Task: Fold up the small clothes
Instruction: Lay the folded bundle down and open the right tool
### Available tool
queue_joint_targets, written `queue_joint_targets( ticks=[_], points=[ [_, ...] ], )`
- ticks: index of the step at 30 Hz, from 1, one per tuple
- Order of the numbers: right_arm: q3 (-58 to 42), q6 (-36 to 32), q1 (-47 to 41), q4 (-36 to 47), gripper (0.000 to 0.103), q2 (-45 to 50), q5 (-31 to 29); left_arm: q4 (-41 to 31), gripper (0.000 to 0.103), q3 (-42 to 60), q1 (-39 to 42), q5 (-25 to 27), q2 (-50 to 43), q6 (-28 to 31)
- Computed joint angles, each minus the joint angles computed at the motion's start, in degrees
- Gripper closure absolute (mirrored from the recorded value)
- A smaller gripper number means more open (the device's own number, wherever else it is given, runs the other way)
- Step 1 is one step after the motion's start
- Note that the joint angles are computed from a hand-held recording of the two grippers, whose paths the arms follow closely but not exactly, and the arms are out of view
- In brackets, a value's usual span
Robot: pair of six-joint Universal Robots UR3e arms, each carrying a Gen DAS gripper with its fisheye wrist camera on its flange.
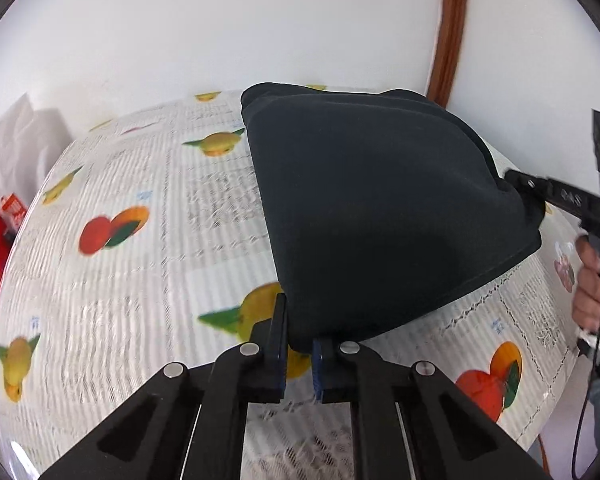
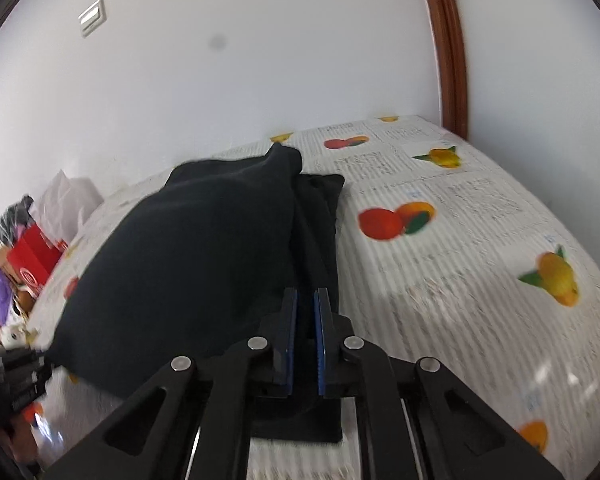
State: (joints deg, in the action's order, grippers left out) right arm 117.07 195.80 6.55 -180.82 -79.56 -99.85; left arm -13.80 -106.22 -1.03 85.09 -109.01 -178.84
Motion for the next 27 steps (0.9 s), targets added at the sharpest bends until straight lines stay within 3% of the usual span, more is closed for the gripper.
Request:
queue_joint_targets(
  ticks=[7,15,21,25,27],
  points=[
    [-9.97,-2.99,3.05,3.0,0.096,6.44,-0.14,-1.14,0.092,-4.66,-2.27,6.43,4.21,-3.0],
    [10.92,-6.58,0.24,-3.55,0.095,-5.86,1.78,-3.88,0.089,-2.76,-1.58,5.56,2.95,-3.11],
    [12.82,-4.0,-0.12,-0.63,0.09,-12.03,1.73,-4.93,0.087,-1.83,-1.1,4.68,2.64,-2.57],
    [6.89,-4.98,2.92,1.7,0.089,-8.84,0.64,-6.78,0.07,-3.79,0.32,2.23,5.68,-2.56],
    [4.25,-4.65,2.87,1.77,0.087,-5.53,0.41,-6.62,0.052,-6.35,1.88,-0.83,8.21,-1.3]
  ],
)
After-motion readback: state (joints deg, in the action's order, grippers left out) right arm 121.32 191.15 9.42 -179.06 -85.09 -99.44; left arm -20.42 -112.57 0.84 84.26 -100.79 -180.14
